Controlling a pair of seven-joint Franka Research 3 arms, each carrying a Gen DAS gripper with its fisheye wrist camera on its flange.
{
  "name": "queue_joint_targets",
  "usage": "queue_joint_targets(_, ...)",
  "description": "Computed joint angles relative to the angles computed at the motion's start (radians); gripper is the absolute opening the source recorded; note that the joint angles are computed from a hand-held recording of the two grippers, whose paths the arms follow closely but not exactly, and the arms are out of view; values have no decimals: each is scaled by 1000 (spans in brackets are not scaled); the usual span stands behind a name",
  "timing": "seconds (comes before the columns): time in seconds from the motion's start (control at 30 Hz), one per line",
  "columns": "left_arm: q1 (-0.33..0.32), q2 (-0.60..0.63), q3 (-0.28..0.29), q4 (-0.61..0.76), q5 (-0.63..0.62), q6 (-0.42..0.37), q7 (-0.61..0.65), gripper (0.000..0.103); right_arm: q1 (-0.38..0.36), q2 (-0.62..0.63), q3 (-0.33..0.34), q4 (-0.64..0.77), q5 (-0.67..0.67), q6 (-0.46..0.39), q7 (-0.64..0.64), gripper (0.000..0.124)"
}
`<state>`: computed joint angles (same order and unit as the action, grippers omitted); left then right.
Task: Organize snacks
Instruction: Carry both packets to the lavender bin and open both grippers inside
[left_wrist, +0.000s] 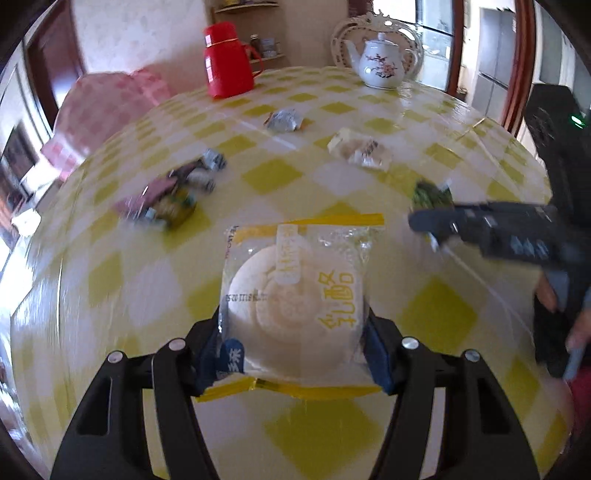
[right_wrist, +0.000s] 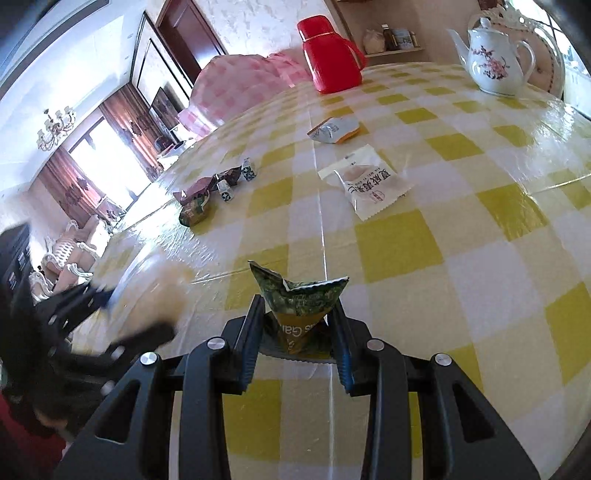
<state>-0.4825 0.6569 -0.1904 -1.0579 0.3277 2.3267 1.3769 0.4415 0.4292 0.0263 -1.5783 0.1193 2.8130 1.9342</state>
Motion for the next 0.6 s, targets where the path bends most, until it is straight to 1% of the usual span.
queue_joint_targets(0.13, 22, -168, 9, -261, 35, 89, -77, 64, 72, -15, -64, -11, -111, 1, 73, 34)
queue_joint_targets(0.2, 42, -225, -1, -347, 42, 115, -95, 64, 63, -18, -35, -13, -102, -3, 65, 34)
queue_joint_targets(0.3, 73, -330, -11, -501, 62, 165, -126, 64, 111, -37, -48, -31, -158, 5, 110, 34)
queue_joint_targets(0.4, 101, -397, -22, -595, 71, 195, -146, 64, 147, -55, -45, -50, -201, 33, 141, 34)
queue_joint_targets(0.47, 122, -453, -25, -673, 76, 228, -170, 64, 161, -62, -31, -55, -209, 43, 153, 34)
queue_joint_targets(0.6, 159, -538, -32, -787, 76, 279, -197, 64, 201, -47, -19, -24, -243, 18, 169, 34)
